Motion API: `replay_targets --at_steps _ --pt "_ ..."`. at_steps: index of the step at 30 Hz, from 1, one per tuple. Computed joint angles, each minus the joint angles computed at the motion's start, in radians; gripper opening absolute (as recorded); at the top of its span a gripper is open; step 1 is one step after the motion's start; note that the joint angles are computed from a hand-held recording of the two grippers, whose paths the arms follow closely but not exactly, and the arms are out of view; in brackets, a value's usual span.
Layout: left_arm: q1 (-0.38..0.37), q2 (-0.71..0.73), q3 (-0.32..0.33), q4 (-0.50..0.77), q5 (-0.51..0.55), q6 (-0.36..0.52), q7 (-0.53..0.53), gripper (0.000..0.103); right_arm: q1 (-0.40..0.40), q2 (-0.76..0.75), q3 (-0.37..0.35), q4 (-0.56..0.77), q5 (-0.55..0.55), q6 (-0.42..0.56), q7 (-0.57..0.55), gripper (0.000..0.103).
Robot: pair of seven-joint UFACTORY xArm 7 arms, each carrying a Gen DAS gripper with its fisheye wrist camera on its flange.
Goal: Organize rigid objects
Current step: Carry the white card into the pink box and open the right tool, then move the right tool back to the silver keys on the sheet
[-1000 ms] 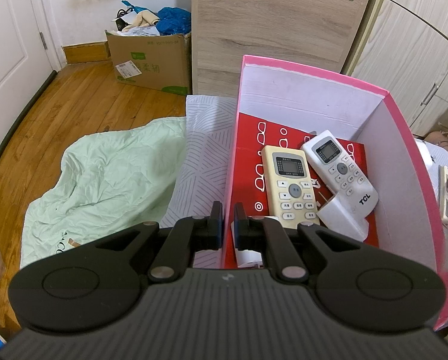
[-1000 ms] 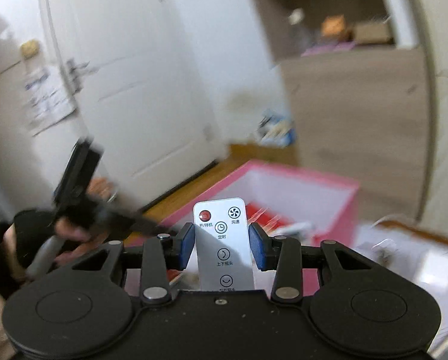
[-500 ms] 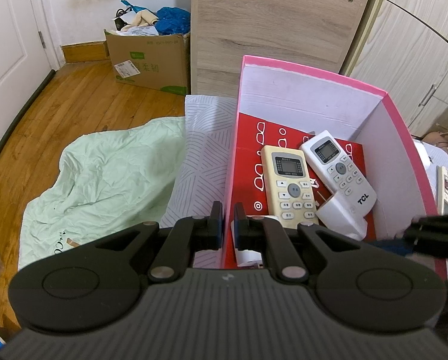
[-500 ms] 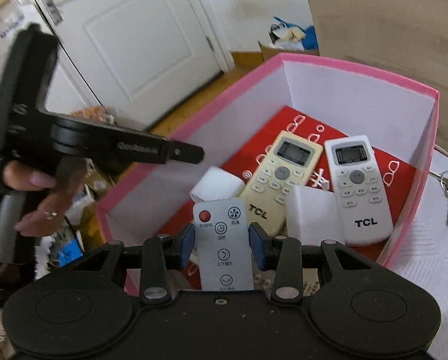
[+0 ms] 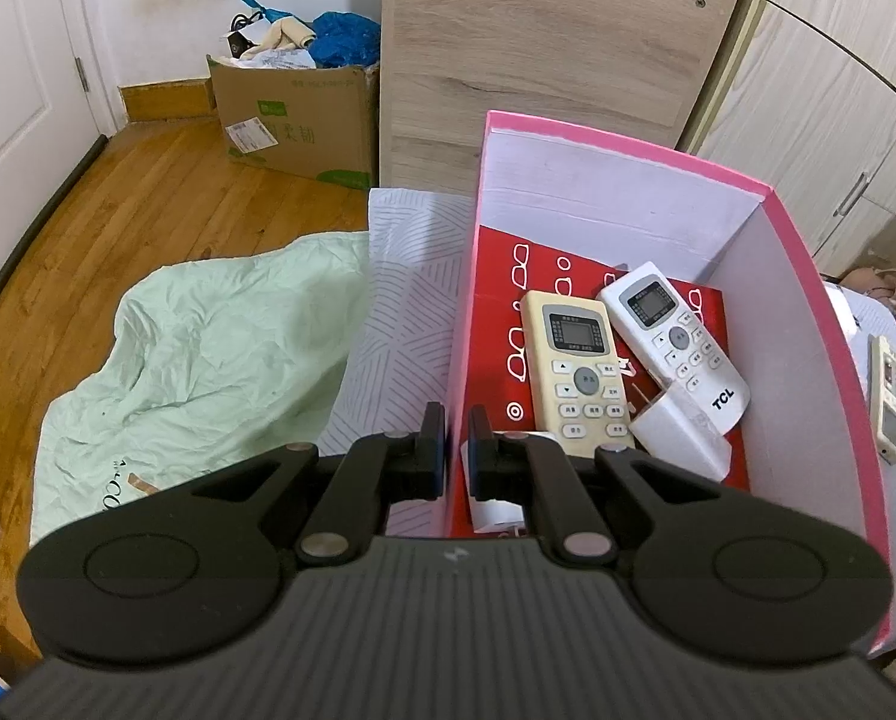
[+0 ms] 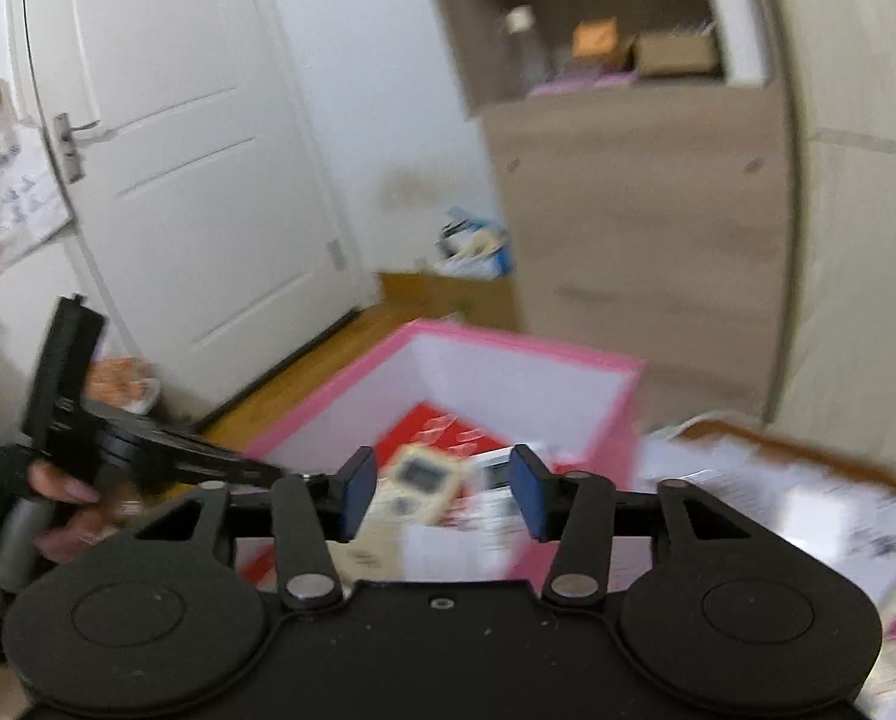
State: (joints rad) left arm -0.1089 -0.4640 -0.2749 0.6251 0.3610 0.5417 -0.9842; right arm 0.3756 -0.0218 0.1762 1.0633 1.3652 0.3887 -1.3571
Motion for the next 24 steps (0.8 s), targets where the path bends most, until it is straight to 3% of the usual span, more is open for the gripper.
replay_targets --at_steps 8,16,19,22,24 --pt "0.000 -0.004 0.000 -0.001 -0.002 0.006 -0.003 0.006 -0.094 0.037 -0.058 -0.016 -0.393 0.049 0.385 0.055" --pt "0.004 0.003 -0.008 0.010 0.010 0.024 -0.020 0.006 -0.159 0.169 -0.052 0.028 -0.638 0.025 0.646 0.051" --pt "0.003 0.006 -0.012 0.015 0.018 0.032 -0.030 0.006 -0.182 0.218 -0.026 0.041 -0.695 0.007 0.672 0.047" --pt "-0.001 0.007 -0.009 0.016 0.020 0.032 -0.035 0.006 -0.204 0.246 0.021 0.035 -0.686 -0.047 0.609 0.046" --pt "-0.003 0.006 -0.008 0.016 0.022 0.033 -0.036 0.006 -0.209 0.262 0.059 0.017 -0.675 -0.141 0.521 0.047"
